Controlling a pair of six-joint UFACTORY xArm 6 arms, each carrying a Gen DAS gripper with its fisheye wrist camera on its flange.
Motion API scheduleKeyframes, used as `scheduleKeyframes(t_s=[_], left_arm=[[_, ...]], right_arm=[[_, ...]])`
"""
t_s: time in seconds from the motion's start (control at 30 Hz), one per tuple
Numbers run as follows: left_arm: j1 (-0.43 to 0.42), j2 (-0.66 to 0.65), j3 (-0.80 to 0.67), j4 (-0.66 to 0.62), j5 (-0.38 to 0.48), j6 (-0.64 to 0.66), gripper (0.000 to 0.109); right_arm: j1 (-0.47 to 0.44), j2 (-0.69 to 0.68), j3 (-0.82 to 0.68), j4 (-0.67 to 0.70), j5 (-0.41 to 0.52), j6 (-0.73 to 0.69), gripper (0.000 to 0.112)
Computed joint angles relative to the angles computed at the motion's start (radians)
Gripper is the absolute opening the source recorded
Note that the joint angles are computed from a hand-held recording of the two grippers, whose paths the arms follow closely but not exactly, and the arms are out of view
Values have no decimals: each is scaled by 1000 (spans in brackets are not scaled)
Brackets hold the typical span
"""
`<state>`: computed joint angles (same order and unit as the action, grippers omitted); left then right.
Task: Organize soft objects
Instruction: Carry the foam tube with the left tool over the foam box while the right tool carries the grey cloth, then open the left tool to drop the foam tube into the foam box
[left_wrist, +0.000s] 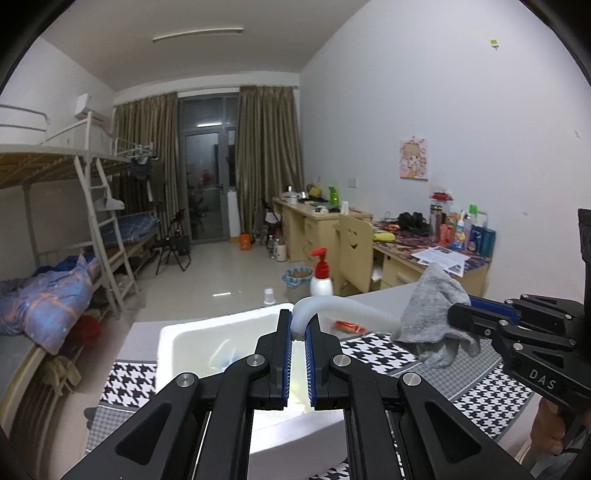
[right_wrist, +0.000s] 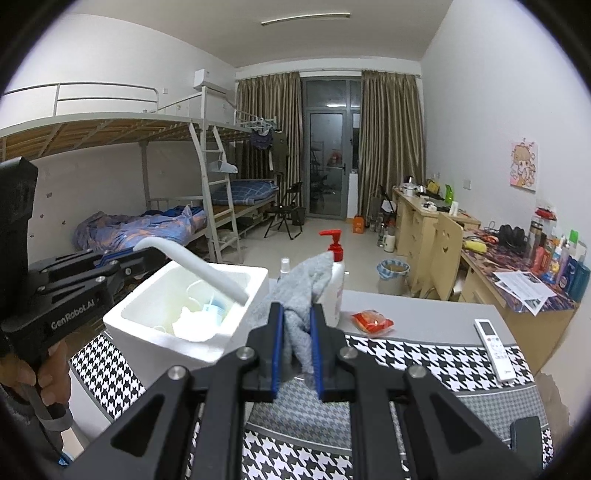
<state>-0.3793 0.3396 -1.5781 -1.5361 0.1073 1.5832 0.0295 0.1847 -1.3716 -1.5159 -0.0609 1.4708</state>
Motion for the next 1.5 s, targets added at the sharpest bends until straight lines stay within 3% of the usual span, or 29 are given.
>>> scheduleKeyframes(t_s=[0.17,0.47,0.67,1.0,1.1,1.13,1.17,1.23,1.5], left_arm=[[0,25,-23,72,-44,-91,7],[2,71,-53,203,-103,-255,7],[24,100,-52,390,-111,-454,7],[62,141,-50,722,-97,-795,7],[81,152,-56,826,-61,-893,19],[86,153,-53,864,-60,-929,32],[88,154,-51,887,-65,-948,55],[85,150,-47,832,-78,-895,77],[76,136,-42,672,-100,-738,83]], right_arm=[[3,14,-8,52,-13,-61,17],[15,41,-8,271,-31,-298,17],[38,56,22,568,-35,-594,17],[66,83,-4,690,-6,-706,17],[68,87,-11,681,2,-698,17],[68,85,-9,687,2,-704,17],[71,87,-10,704,3,-719,17],[70,90,-14,696,4,-713,17],[87,106,-34,778,19,-790,17]])
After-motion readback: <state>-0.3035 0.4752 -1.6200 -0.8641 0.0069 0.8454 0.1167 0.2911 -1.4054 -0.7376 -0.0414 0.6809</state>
